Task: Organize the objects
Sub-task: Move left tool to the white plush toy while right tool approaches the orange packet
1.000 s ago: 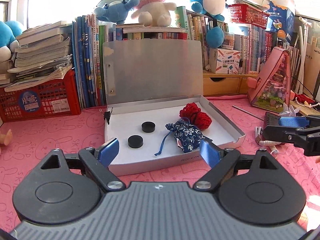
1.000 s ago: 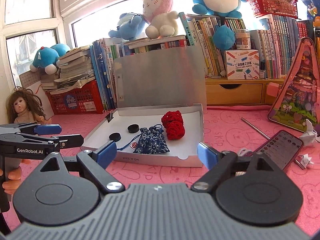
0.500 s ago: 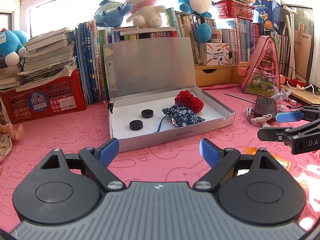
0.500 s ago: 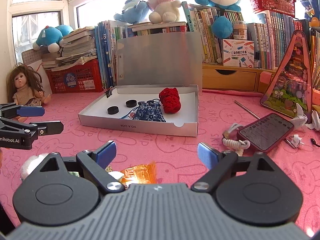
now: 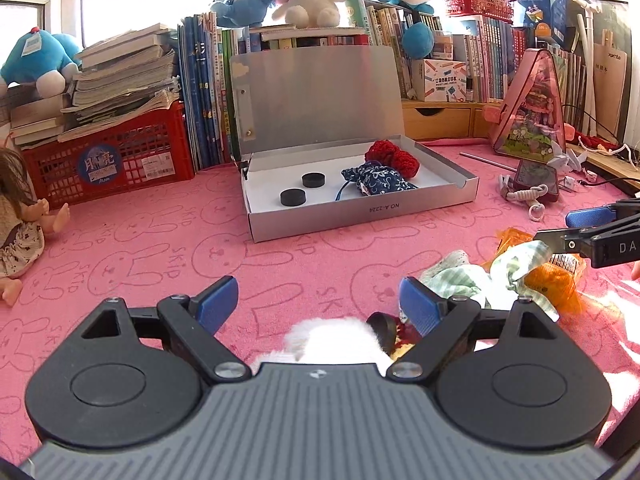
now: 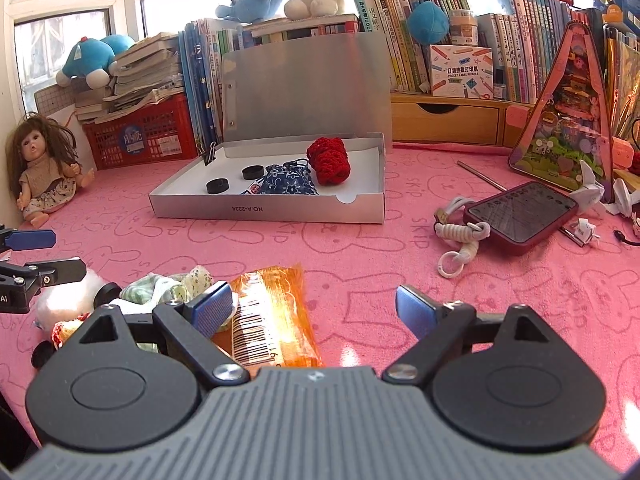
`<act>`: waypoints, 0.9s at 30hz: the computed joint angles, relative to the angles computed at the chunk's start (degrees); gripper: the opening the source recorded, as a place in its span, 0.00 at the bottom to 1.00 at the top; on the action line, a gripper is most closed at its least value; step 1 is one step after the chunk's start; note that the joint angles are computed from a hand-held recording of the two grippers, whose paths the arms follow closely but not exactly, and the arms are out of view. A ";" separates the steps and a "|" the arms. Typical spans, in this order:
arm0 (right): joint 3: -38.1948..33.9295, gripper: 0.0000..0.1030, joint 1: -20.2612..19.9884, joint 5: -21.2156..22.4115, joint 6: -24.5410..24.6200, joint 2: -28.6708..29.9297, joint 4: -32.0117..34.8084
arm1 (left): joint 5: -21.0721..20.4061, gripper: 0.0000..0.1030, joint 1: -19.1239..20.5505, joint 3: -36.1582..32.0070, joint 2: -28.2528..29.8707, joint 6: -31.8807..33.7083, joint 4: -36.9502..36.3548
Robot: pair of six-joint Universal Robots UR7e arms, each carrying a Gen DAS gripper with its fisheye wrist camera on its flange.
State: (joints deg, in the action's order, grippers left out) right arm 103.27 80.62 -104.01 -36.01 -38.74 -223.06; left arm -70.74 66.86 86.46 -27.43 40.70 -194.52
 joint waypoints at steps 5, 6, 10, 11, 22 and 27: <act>0.56 0.91 -0.06 -0.44 -0.10 0.37 -0.49 | 0.22 0.88 0.62 1.71 -0.84 -2.01 -0.43; 0.62 0.91 -0.11 -0.57 -0.06 0.47 -0.43 | 0.26 0.88 0.74 1.99 -0.95 -2.28 -0.48; 0.58 0.91 -0.23 -1.64 0.26 0.95 0.01 | 1.03 0.88 1.24 2.58 -0.91 -2.69 -0.60; 0.57 0.91 -0.24 -1.87 0.32 1.05 0.04 | 1.46 0.88 1.27 2.61 -0.81 -2.69 -0.75; -0.03 0.91 -0.28 -3.66 -0.23 2.60 -0.31 | 0.57 0.88 2.20 4.09 -1.47 -3.78 -0.92; -0.48 0.91 -0.10 -4.55 -1.26 3.59 -1.22 | 0.45 0.88 2.46 5.02 -2.24 -2.66 0.60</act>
State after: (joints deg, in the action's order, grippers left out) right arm 102.78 80.53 -108.55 -37.27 -35.15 -224.28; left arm -70.28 69.32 91.48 -29.67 38.04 -193.93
